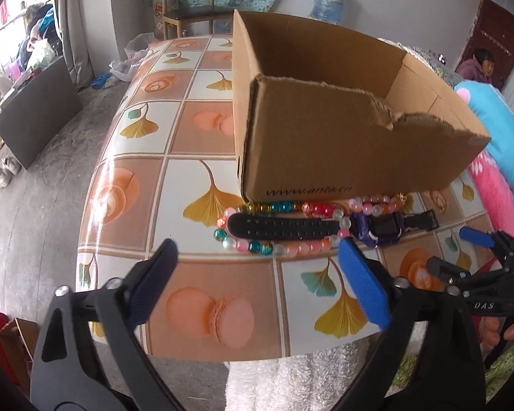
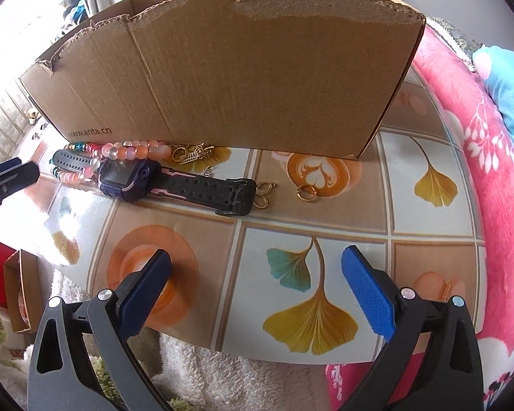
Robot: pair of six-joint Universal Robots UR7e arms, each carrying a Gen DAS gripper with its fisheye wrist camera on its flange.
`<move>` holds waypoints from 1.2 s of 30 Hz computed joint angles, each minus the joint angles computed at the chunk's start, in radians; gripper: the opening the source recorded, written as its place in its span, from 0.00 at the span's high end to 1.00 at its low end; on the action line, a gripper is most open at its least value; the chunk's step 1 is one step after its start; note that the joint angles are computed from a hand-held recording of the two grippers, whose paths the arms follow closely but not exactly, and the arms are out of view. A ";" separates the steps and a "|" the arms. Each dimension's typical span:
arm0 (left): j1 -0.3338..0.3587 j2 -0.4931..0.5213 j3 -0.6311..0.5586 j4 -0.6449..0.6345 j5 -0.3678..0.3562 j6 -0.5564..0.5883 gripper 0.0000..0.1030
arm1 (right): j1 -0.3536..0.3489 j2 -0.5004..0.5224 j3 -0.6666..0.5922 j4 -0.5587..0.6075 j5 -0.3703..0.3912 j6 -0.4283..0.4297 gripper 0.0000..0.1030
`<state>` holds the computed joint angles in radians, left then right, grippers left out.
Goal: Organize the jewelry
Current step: 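Move both grippers toward the beaded bracelets beside the cardboard box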
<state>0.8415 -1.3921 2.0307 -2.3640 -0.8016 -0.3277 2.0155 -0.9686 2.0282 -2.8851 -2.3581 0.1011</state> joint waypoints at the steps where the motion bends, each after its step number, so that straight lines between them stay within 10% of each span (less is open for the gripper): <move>1: 0.006 0.004 -0.007 -0.002 -0.004 -0.002 0.27 | -0.001 -0.006 -0.006 -0.003 0.011 -0.003 0.06; 13: 0.053 -0.012 -0.026 -0.004 -0.017 0.006 0.61 | 0.041 0.028 -0.091 -0.148 0.269 -0.221 0.23; 24: 0.101 0.012 -0.059 0.050 -0.103 0.031 0.73 | 0.086 0.098 -0.151 -0.112 0.249 -0.161 0.44; 36: 0.071 -0.015 -0.043 0.157 0.004 0.020 0.97 | 0.090 0.125 -0.173 -0.077 0.250 -0.145 0.56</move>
<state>0.9124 -1.4076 1.9878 -2.2067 -0.7973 -0.3082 2.1058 -0.8432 1.8552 -2.9618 -2.1081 -0.0443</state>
